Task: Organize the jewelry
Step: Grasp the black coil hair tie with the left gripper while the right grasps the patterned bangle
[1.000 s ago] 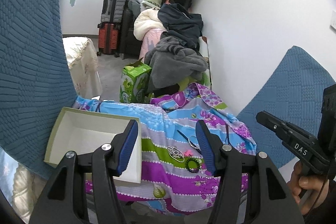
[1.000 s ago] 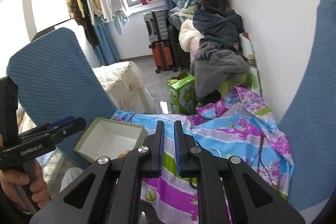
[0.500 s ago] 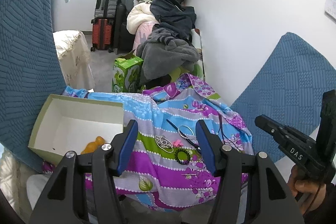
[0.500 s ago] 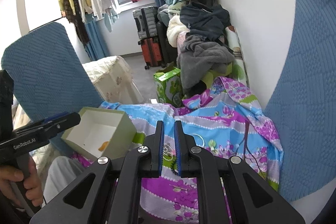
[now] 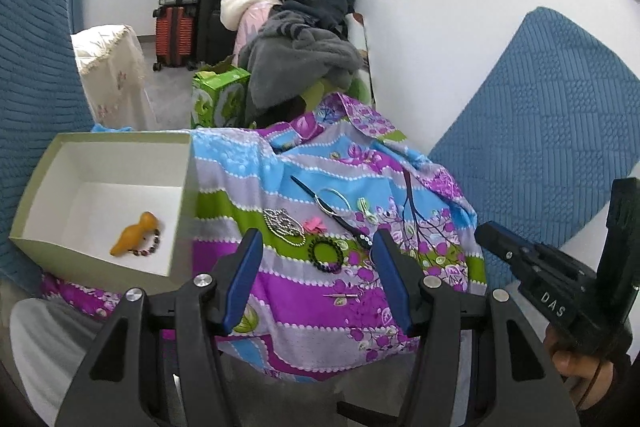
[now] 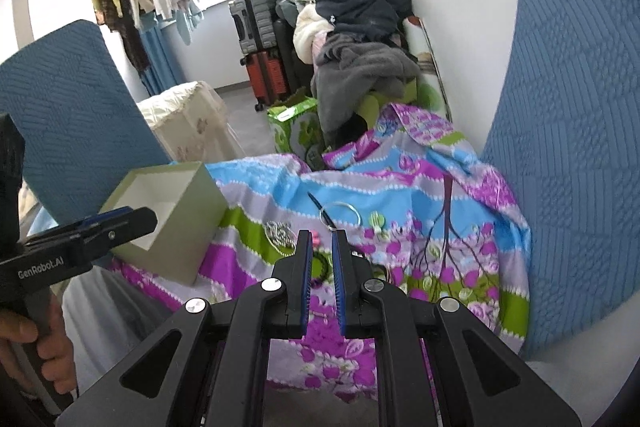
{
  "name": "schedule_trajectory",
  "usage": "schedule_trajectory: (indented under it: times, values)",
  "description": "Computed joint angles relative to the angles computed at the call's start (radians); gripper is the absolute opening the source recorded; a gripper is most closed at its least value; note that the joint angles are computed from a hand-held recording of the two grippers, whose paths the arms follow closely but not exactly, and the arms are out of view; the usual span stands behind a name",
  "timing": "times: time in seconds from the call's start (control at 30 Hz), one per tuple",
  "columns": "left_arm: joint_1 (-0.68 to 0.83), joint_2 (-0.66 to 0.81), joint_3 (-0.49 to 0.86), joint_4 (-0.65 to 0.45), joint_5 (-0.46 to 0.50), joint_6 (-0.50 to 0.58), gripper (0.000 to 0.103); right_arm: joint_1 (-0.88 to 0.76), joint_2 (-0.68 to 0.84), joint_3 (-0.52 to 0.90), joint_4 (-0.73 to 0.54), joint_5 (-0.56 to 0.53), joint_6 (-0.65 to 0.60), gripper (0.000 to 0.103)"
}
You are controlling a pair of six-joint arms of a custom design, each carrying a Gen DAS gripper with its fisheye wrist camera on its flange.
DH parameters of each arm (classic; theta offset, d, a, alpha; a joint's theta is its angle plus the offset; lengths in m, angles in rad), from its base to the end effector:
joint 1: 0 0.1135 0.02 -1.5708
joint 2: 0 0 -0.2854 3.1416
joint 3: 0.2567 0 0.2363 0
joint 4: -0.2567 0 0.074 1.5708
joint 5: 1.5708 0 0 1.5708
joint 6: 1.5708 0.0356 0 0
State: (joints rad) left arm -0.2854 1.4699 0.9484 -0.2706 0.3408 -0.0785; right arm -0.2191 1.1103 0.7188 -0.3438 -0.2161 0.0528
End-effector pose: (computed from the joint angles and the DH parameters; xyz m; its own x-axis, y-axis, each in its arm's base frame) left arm 0.2796 -0.0944 0.2590 -0.7194 0.1341 -0.6815 0.4355 0.8514 -0.2923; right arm 0.2047 -0.0378 0.2644 -0.6508 0.1977 -0.7330 0.0916 0.9789 0.1828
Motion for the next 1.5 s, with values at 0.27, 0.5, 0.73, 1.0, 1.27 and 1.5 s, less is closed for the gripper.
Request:
schedule_trajectory:
  times: [0.27, 0.5, 0.73, 1.0, 1.27, 1.5]
  values:
    - [-0.049, 0.059, -0.037, 0.077, -0.003, -0.015, 0.058, -0.048, 0.02, -0.112, 0.123, -0.016, -0.03, 0.009]
    - [-0.089, 0.148, -0.039, 0.156, -0.026, -0.024, 0.057, -0.091, 0.121, -0.17, 0.259, -0.028, -0.052, 0.017]
    - [-0.109, 0.295, 0.019, 0.195, -0.015, -0.043, 0.05, -0.137, 0.286, -0.199, 0.408, -0.068, -0.078, 0.018]
    - [-0.126, 0.46, 0.086, 0.228, -0.005, -0.049, 0.035, -0.151, 0.478, -0.156, 0.486, -0.089, -0.105, 0.018]
    - [-0.177, 0.587, 0.162, 0.233, -0.093, -0.059, 0.026, -0.164, 0.635, -0.082, 0.483, -0.09, -0.127, 0.018]
    - [-0.186, 0.652, 0.203, 0.224, -0.142, -0.054, 0.024, -0.146, 0.714, -0.046, 0.494, -0.065, -0.144, 0.016]
